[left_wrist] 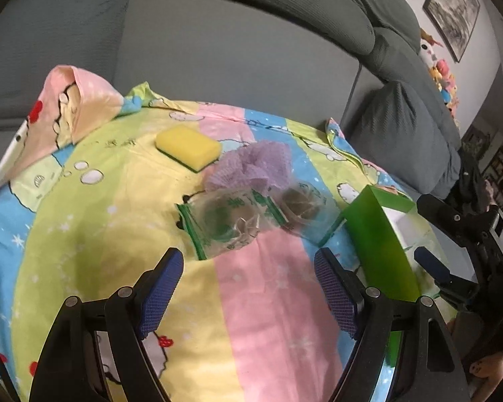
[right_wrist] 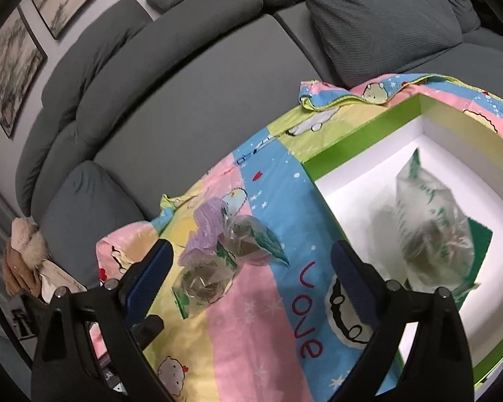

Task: Organize objects
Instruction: 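Withdraw the right gripper from the box back toward the remaining bags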

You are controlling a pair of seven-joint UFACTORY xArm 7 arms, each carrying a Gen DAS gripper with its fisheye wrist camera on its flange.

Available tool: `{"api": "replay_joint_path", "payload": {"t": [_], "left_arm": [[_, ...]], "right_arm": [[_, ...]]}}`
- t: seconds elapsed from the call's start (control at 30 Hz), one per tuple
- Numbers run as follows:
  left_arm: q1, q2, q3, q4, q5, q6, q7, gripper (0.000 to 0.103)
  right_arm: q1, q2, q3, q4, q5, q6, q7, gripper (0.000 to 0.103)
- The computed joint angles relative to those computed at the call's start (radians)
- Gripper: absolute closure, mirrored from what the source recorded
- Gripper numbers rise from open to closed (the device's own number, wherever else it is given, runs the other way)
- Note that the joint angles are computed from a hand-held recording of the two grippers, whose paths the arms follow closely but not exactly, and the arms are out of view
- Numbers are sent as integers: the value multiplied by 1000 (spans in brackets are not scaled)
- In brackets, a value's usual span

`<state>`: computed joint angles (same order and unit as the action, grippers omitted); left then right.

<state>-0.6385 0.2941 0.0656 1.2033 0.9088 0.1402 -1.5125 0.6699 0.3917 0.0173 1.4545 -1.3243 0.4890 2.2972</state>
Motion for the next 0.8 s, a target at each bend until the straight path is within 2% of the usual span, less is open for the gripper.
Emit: {"api": "replay_joint_path", "payload": {"t": [0.23, 0.53, 0.8], "left_arm": [[12, -3, 17, -22, -24, -52, -26, 22], [1, -6, 40, -30, -51, -45, -24, 22], [22, -5, 4, -27, -130, -6, 66, 22]], "right_arm": [[7, 47, -4, 52, 58, -10, -66, 7], [40, 99, -48, 109, 149, -63, -167, 7], [65, 122, -78, 135, 234, -83, -241, 7]]}}
